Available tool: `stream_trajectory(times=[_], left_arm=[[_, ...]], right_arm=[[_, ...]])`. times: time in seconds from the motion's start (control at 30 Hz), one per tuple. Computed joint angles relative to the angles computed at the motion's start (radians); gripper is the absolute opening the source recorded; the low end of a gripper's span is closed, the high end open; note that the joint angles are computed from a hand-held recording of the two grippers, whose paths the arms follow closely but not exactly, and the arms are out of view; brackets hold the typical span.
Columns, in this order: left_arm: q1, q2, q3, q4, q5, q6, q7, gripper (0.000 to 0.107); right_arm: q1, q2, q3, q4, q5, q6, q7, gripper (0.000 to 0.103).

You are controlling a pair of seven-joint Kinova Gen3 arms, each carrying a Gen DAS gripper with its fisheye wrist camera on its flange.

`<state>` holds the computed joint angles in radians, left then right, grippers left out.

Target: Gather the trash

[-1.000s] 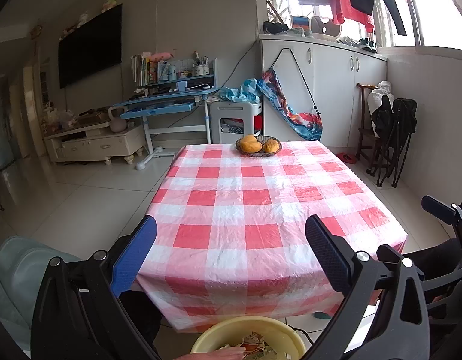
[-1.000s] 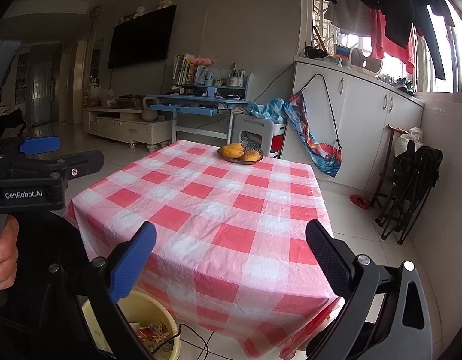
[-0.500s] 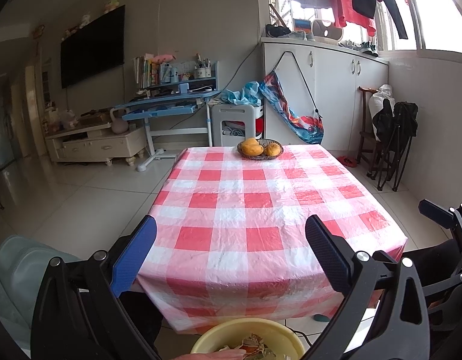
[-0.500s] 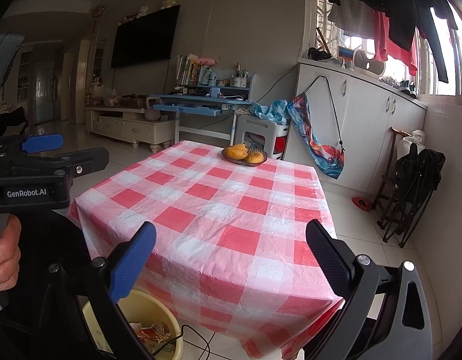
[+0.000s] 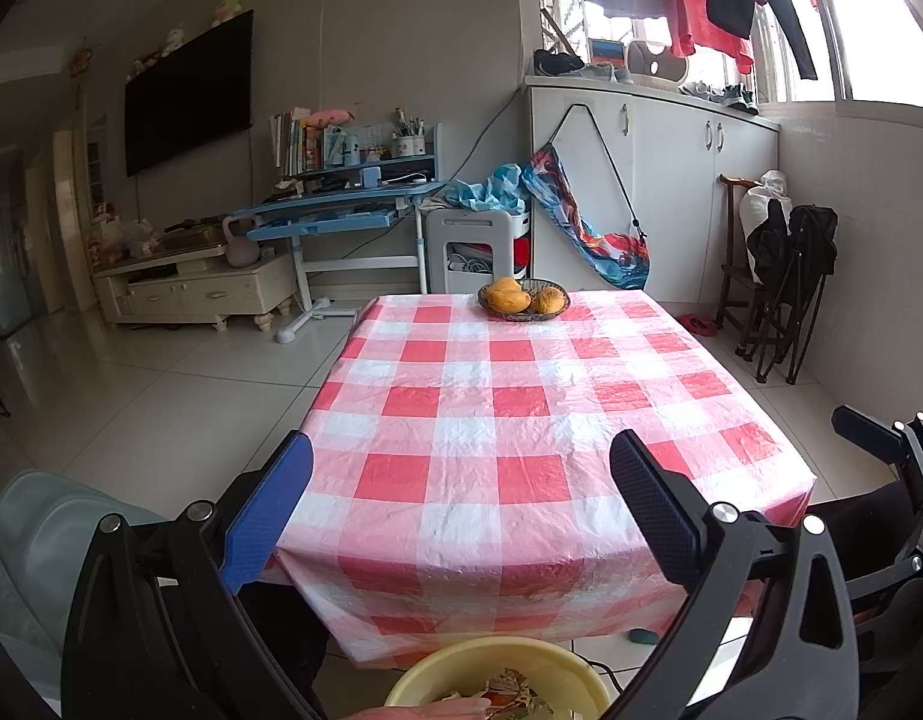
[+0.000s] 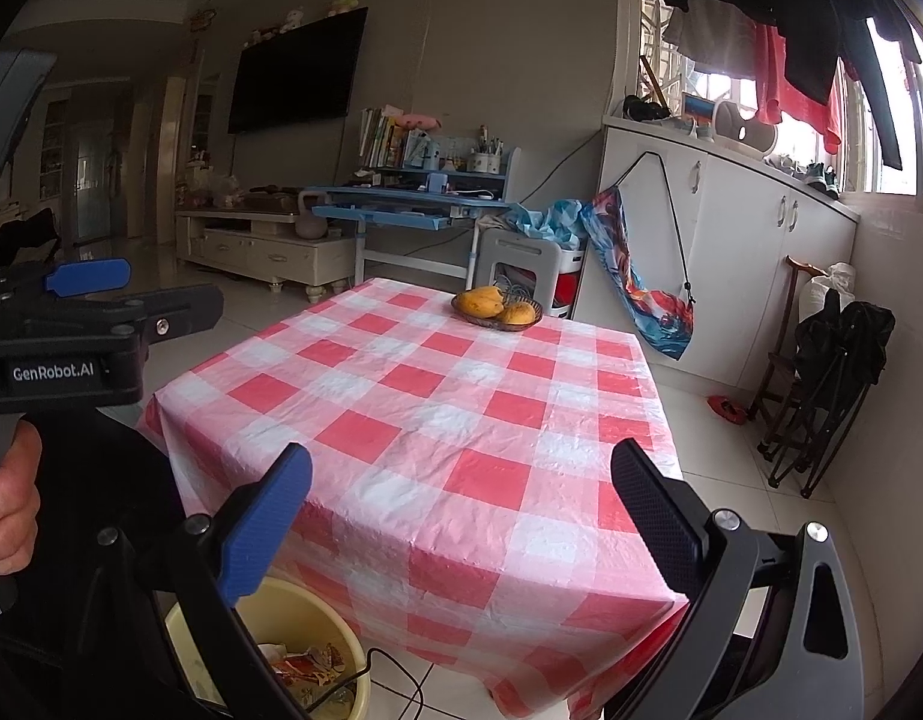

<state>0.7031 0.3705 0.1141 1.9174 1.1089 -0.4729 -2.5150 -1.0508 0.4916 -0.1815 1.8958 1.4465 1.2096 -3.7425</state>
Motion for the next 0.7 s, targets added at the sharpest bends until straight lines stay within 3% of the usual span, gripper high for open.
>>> stream_trajectory(times=[0.7], left_arm=[[0.013, 0.005, 0.004, 0.014, -0.012, -0.043, 0.004, 0.096]], right_arm=[[0.002, 0.014, 0.005, -0.02, 0.0, -0.019, 0.028, 0.095]])
